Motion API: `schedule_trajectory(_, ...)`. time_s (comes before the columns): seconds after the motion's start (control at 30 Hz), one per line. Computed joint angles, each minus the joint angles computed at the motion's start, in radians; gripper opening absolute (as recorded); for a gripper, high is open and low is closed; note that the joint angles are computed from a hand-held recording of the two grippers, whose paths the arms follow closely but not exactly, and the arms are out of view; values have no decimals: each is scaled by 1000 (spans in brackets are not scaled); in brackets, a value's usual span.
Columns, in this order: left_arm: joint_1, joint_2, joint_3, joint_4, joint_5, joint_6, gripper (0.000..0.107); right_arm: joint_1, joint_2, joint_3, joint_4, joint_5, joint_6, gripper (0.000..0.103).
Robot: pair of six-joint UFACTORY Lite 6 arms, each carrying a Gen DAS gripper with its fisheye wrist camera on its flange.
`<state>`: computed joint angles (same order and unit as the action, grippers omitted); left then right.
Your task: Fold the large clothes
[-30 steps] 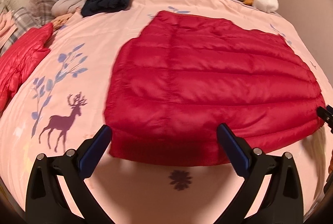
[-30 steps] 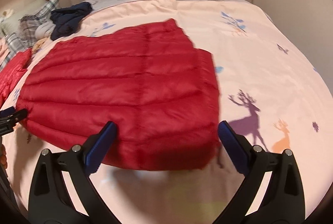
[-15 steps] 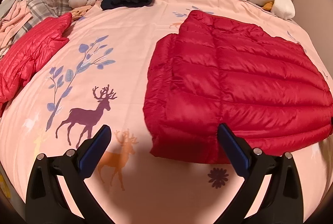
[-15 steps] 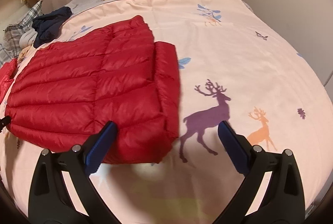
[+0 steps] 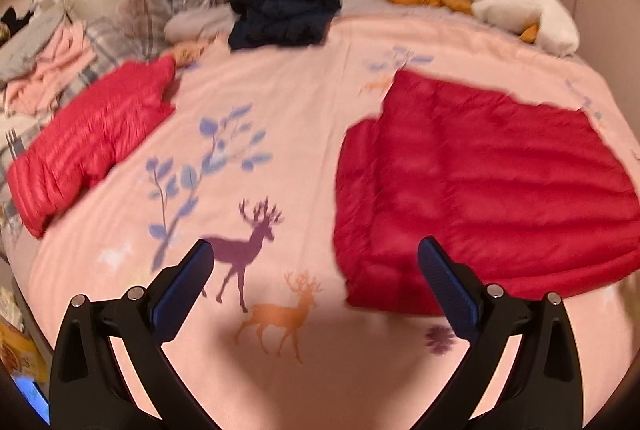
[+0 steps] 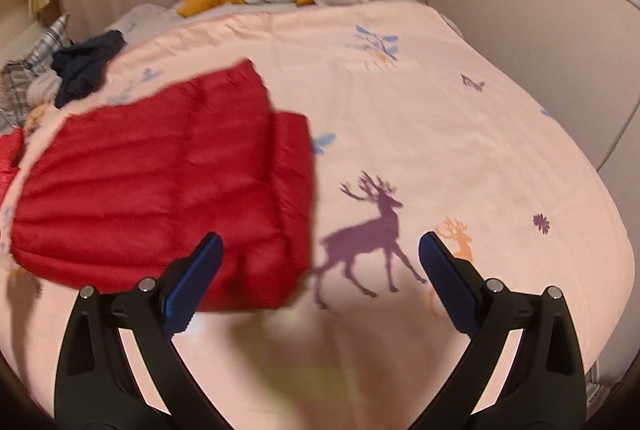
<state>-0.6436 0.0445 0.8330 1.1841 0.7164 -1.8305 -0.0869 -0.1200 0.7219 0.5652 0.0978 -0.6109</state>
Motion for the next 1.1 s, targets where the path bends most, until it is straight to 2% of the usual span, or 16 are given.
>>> schedule_trajectory(0.13,-123,-55,101,-66,121,103,102,72,-109,42,-260,105,310,101)
schedule_trajectory(0.2,-184,-59,174,-92,186,148,102,114,-162,73,-323,162,399,101)
schedule_trajectory(0.37,-262,-96,304,-159,233,209,102,236,-264,148,-591,280,716,101)
schedule_trajectory(0.47,-304,-59,411,-206,319,243,102,292,-307,197,-630,348,771,101)
schedule_trajectory(0.77,-396,29,600,-262,456,333,102,431,-371,331,-691,543,873,101)
schedule_trajectory(0.87,-410,47,611,-281,464,325,102,477,-383,301,-757,562,969,101)
schedule_trajectory(0.97,-405,56,591,-313,429,314,102,493,-359,247,-734,559,965,101)
schedule_trajectory(1.1,-405,103,594,-349,407,328,102,548,-319,195,-798,545,1045,101)
